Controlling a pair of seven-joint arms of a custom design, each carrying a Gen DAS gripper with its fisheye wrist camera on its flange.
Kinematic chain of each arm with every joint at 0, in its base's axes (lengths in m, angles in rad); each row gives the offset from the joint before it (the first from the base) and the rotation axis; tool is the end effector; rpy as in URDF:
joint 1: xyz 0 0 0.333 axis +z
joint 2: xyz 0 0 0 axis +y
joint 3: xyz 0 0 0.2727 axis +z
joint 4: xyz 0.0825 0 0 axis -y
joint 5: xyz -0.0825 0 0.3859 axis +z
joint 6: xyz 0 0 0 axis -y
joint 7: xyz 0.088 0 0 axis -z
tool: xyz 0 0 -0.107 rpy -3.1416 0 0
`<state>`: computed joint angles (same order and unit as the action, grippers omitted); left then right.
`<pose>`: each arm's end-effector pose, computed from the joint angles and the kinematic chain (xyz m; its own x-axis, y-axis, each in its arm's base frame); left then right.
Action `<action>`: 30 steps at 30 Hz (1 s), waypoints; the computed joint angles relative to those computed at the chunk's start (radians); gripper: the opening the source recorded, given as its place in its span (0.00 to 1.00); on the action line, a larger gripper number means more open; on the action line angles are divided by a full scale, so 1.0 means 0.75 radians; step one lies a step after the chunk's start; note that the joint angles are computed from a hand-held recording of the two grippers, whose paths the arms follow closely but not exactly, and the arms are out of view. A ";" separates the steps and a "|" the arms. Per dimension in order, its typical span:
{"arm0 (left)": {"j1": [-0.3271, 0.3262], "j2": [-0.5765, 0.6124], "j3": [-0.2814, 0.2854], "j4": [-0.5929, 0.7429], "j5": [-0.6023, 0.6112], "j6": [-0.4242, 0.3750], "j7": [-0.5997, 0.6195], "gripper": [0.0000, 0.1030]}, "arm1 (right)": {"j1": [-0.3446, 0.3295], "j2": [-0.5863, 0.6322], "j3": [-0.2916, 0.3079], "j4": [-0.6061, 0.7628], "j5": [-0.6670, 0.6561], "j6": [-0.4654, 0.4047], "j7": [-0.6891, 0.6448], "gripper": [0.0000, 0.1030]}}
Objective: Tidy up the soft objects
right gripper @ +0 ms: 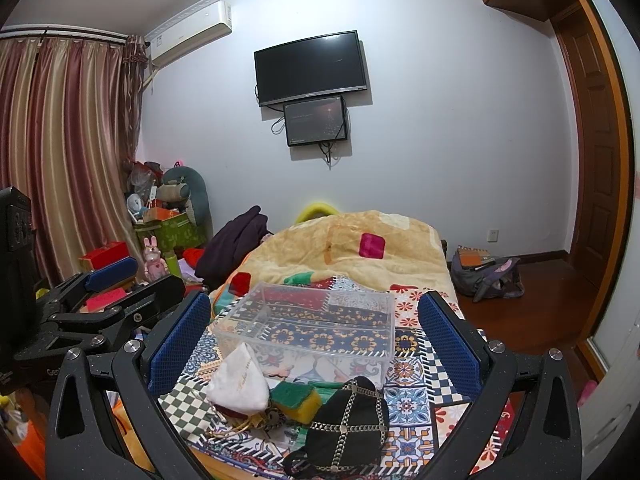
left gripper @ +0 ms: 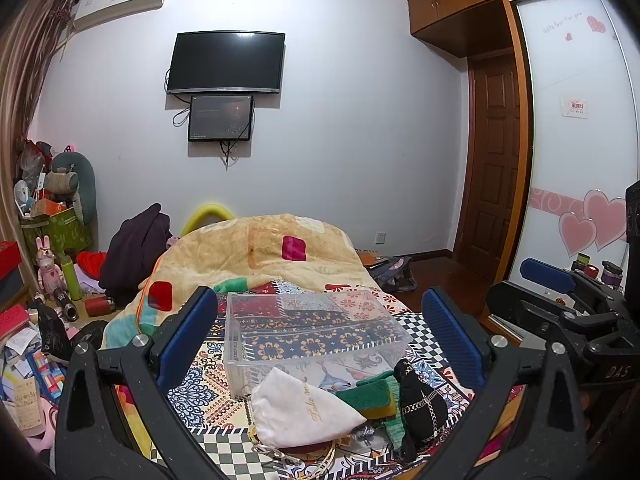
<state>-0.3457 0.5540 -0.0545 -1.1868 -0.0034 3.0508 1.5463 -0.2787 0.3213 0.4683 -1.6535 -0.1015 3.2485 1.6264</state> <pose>0.6811 -0.2732 0.5953 -0.3751 -0.9253 0.0557 -0.2588 0.0469 -0.9648 0.6667 0.0902 0.5633 0.1890 -0.9767 -0.1019 -0.2731 0.0474 -0.9608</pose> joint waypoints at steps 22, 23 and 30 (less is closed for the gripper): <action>0.002 -0.001 -0.005 -0.005 -0.005 0.002 0.004 1.00 | 0.014 -0.025 -0.013 -0.018 0.011 0.003 0.002 1.00; 0.005 -0.002 -0.009 -0.007 -0.007 0.003 0.007 1.00 | 0.010 -0.024 -0.008 -0.018 0.011 0.003 0.000 1.00; 0.007 -0.006 -0.012 -0.013 -0.012 0.004 0.012 1.00 | 0.007 -0.029 -0.004 -0.022 0.012 0.003 0.003 1.00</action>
